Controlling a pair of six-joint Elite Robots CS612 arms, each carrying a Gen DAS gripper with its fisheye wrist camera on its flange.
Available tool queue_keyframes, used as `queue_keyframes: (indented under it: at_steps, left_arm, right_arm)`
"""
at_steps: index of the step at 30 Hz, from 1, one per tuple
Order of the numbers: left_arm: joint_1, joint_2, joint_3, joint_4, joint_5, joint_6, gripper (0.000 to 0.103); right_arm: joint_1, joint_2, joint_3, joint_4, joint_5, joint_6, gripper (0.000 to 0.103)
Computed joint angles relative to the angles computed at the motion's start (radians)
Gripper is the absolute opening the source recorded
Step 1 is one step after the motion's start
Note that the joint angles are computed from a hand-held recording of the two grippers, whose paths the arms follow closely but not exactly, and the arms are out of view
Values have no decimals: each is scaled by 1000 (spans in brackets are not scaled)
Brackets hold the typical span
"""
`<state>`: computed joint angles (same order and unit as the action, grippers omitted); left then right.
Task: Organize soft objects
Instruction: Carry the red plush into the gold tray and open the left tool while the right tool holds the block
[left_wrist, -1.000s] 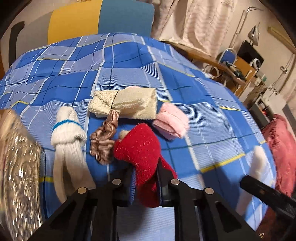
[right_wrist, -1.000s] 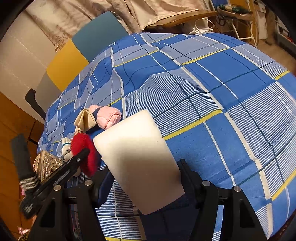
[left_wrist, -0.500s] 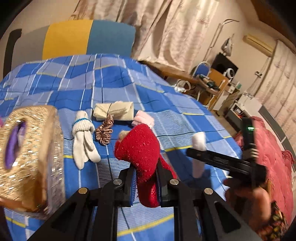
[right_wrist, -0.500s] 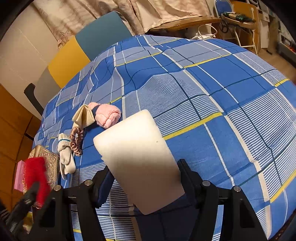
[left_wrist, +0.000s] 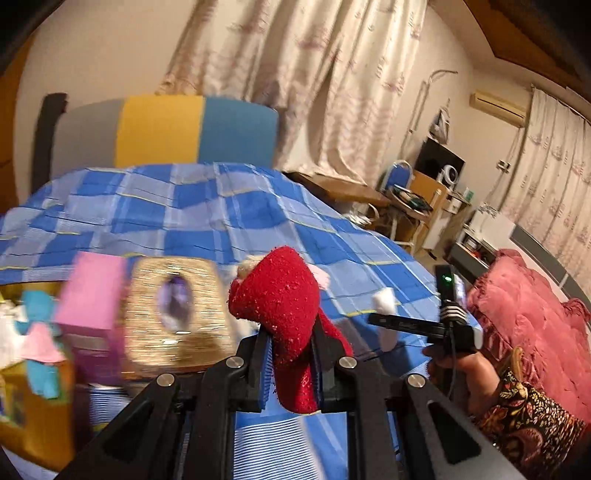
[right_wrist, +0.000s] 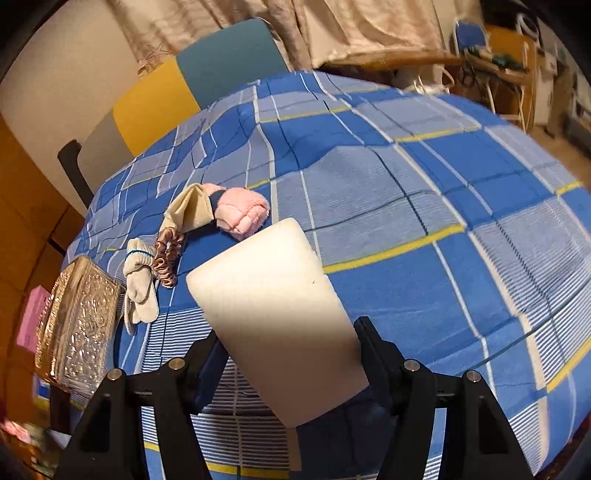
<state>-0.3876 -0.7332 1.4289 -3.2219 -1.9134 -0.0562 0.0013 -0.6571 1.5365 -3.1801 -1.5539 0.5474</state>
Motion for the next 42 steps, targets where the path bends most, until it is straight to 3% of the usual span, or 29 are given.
queue_keyframes:
  at_steps: [7,16,27,39,42]
  left_arm:
    - [62,-11,29,-53,80,-71,16]
    - [123,5,31,-52,172,-126,16]
    - [190,61,-22,145,210,-103,16]
    - [220,116,-117,321,235,-4,17]
    - [229,134,-156,391,249,5,36]
  right_arm:
    - [20,-9,22,-73,-64,28,67]
    - [37,-26,62,-97,-63,83,67]
    - [84,-57,76,-119,-86,57,67]
    - [164,-72,21,-149,-116,-50,67]
    - [181,-70,4,-162,-105,-65,67]
